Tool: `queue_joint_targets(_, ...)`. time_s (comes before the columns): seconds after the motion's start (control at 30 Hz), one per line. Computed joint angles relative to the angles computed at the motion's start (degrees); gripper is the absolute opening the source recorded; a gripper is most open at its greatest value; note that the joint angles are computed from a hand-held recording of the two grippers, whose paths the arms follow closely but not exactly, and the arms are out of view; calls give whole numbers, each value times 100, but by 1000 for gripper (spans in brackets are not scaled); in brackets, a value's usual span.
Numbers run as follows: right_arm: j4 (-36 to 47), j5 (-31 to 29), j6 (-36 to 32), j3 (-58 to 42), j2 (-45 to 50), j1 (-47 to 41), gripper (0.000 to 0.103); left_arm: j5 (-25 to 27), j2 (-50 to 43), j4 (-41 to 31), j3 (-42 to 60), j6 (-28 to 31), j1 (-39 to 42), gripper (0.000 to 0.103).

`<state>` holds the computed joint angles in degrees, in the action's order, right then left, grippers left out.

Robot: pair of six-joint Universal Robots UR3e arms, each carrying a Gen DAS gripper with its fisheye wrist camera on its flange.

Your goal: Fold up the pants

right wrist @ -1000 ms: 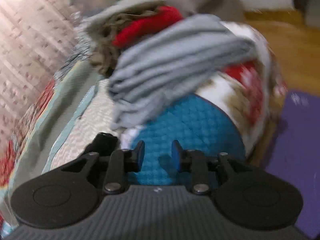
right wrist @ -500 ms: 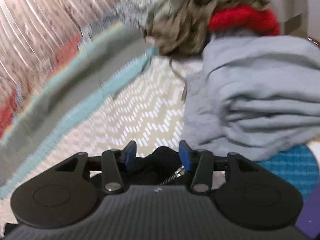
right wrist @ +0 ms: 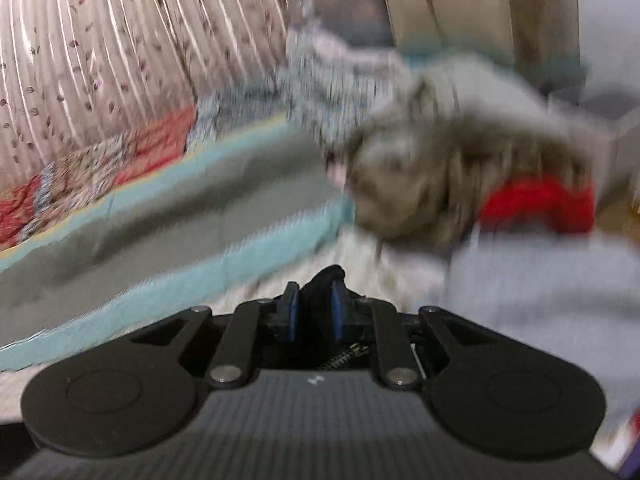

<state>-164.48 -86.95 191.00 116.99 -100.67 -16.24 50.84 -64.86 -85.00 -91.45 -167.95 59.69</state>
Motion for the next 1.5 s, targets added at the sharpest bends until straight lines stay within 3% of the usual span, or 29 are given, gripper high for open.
queue_joint_targets(0.1,-280,-445,125,-1027,1167,238,19,948,-1454,1920,586,-1403,-1537,11)
queue_joint_targets(0.17,-347,-868,299,-1864,2116,467,20,1466,-2416,2722,1107,-1970,-2303,12)
queue_joint_targets(0.2,-397,-1151,405,-2327,2637,611,24,1715,-2917,3098,1369,-2123,-2664,18)
queue_joint_targets(0.23,-483,-1418,430,-2648,3052,752,30,2044,-3410,3338,1662,-2157,-3037,30)
queue_joint_targets(0.27,-354,-1764,447,-3023,3461,915,37,2646,-3853,3247,2079,-2202,-3441,35)
queue_joint_targets(0.3,-100,-1900,455,-3182,3662,1008,47,3341,-4205,3160,2357,-2277,-3842,34)
queue_joint_targets(0.33,107,-1980,564,-3102,3625,1078,46,3561,-4323,3094,2395,-2260,-4003,34)
queue_joint_targets(0.43,-585,-1269,679,-1897,3042,952,45,2795,-3659,3504,1203,-1913,-3751,35)
queue_joint_targets(0.53,-908,-432,760,-638,2086,647,45,2377,-2589,3907,-158,-1566,-3230,40)
queue_joint_targets(0.63,-1164,509,857,556,1021,324,46,1907,-1406,3759,-1290,-1234,-2390,47)
queue_joint_targets(0.8,-1328,2076,776,1898,-278,355,47,1083,295,2328,-2439,-84,-699,47)
queue_joint_targets(0.93,-945,2893,539,2072,-519,1244,49,242,1592,292,-2861,1340,950,47)
queue_joint_targets(1.17,89,2165,-294,-180,1642,4391,53,36,2222,-1183,-3017,2486,1870,47)
queue_joint_targets(1.23,279,1689,-468,-980,2369,4961,58,-19,2234,-1269,-3015,2539,1883,47)
queue_joint_targets(1.33,605,843,-875,-2101,3344,5636,57,-63,2316,-1422,-3006,2690,1880,47)
queue_joint_targets(1.37,691,614,-1051,-2227,3471,5680,40,-52,2322,-1402,-3016,2685,1829,47)
queue_joint_targets(1.4,667,383,-1140,-2421,3647,5747,11,-41,2302,-1328,-3040,2660,1755,47)
queue_joint_targets(1.5,459,739,-363,-2626,3667,5344,7,3,2212,-921,-3183,2373,1450,47)
